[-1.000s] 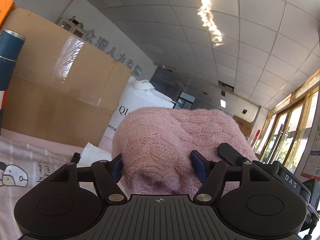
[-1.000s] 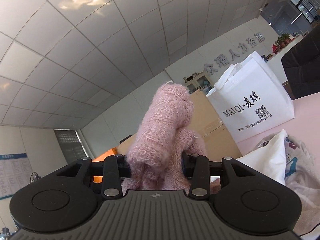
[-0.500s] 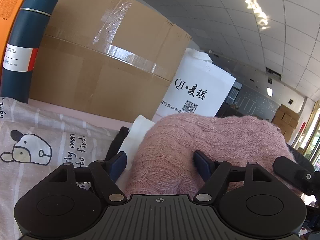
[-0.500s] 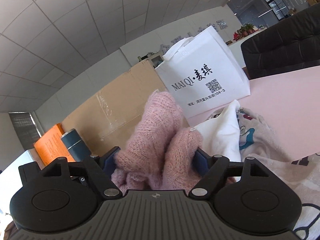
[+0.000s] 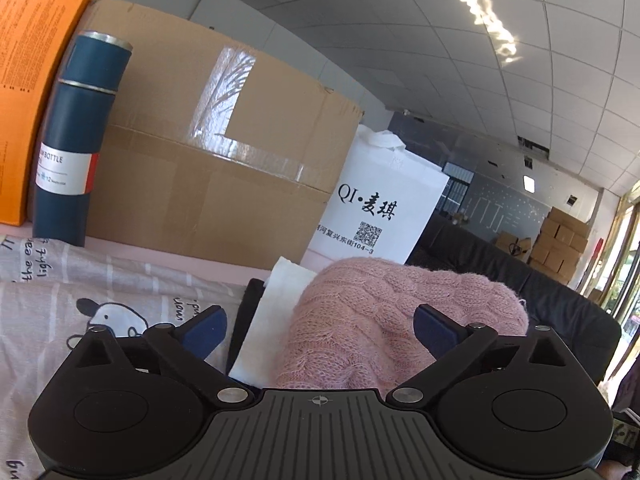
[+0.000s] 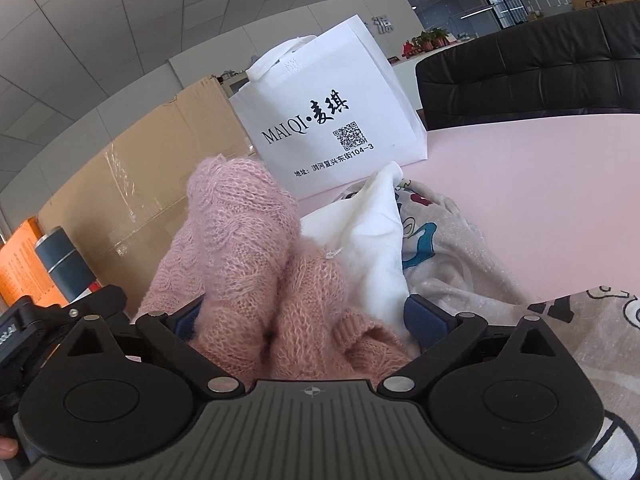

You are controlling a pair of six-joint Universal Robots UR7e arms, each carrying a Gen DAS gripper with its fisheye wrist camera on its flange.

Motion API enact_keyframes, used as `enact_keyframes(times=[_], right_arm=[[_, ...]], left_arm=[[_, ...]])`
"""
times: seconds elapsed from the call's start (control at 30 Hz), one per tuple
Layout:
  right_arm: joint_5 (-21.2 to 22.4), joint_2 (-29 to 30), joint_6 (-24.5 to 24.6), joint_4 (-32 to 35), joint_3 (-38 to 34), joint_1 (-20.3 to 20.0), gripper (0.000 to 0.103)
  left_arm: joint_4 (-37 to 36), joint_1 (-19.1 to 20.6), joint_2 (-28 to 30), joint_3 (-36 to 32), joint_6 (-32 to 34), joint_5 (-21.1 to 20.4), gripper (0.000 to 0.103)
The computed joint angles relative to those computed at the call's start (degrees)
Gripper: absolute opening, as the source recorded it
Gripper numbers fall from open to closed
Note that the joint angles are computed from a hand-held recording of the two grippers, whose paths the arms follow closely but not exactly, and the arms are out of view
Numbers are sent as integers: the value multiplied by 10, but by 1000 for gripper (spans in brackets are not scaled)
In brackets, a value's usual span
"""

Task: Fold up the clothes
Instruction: 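Carry the sweater roll onto the white T-shirt and release both grippers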

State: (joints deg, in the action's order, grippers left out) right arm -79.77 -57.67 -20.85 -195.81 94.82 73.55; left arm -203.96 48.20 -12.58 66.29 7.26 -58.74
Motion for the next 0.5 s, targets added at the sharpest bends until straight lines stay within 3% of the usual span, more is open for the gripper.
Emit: enact_keyframes(times=[0.3,0.5], right_arm=[[34,-5,28,-15,10,-9,103],[34,3,63,-110,29,-11,103]], left_arm=[[-94,-9,-79,132,117,-50,103],[-219,-8,-96,186,193,-92,103]])
